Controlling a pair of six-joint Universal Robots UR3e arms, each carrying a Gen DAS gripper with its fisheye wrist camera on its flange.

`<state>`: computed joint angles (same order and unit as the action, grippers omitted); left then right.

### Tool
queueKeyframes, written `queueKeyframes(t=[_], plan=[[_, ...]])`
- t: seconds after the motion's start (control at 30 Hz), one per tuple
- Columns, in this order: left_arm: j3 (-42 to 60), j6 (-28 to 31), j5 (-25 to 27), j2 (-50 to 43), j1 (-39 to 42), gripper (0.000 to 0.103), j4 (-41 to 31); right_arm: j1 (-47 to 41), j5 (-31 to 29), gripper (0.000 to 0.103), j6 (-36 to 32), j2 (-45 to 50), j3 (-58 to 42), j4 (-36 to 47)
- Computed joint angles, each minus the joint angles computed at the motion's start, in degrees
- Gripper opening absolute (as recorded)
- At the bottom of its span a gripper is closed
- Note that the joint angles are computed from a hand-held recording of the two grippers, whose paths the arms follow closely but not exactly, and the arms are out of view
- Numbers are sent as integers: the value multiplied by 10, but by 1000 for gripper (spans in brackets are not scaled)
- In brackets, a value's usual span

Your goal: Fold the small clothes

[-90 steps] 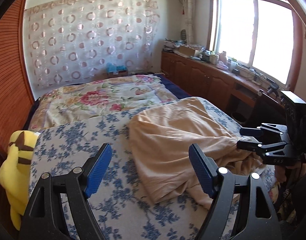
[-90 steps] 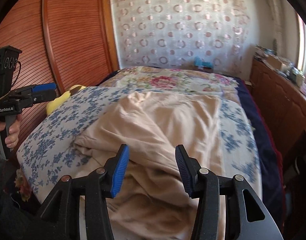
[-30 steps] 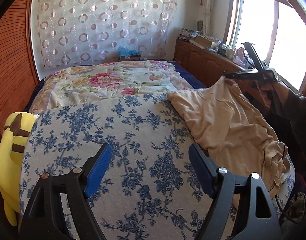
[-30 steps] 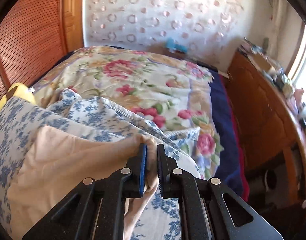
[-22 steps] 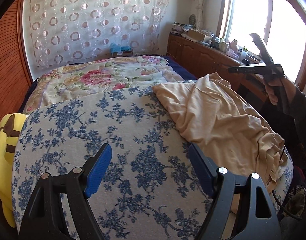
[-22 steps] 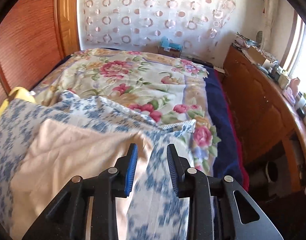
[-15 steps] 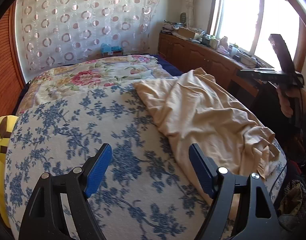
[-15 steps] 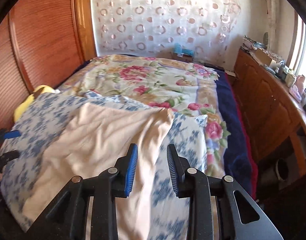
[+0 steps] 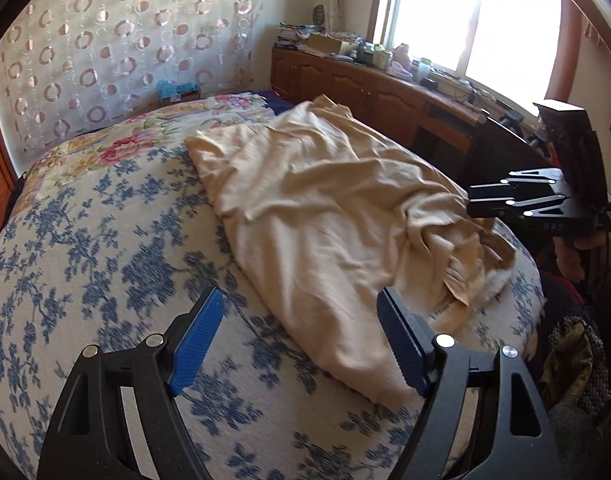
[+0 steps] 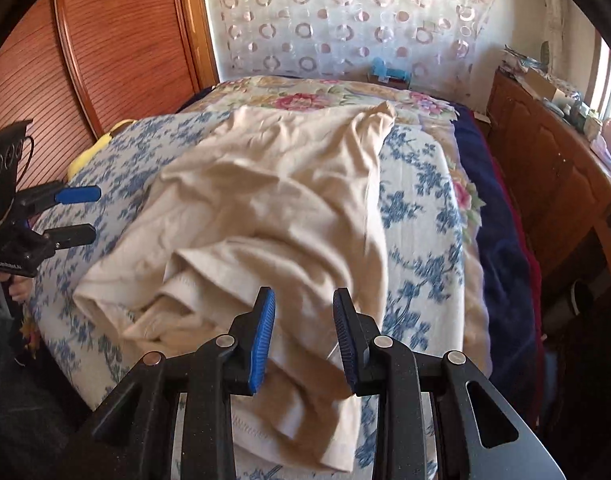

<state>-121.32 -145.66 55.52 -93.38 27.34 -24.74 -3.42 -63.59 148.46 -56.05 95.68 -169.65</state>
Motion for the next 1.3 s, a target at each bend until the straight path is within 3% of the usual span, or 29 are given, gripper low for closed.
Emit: queueKeyframes(t=[0.1, 0.2, 0.33, 0.43, 0.57, 0.7, 0.9, 1.13, 1.3], plan=[[-24, 20, -1, 19, -4, 80, -18, 19, -49, 31, -1, 15, 3, -33], [-38, 45, -19, 32, -1, 76, -47, 18, -56, 31, 6, 11, 32, -64], [-41, 46, 12, 16, -24, 56, -32, 10, -45, 31, 18, 13, 59, -99], [-37, 61, 1, 14, -20, 41, -60, 1, -23, 3, 17, 6, 81, -105], [-47, 72, 10, 21, -29, 13, -46, -18, -14, 1, 32, -9, 147, -195], [-60, 91, -2, 62, -22, 12, -65, -71, 39, 1, 42, -59, 249, -266], [-73, 136, -27, 131, 9, 12, -153, -176, 134, 1, -39, -182, 403, -240], [-91, 154, -22, 136, 15, 11, -166, -185, 103, 1, -88, -216, 435, -189], [-94, 157, -29, 138, 18, 11, -170, -189, 102, 1, -73, -219, 434, -194]])
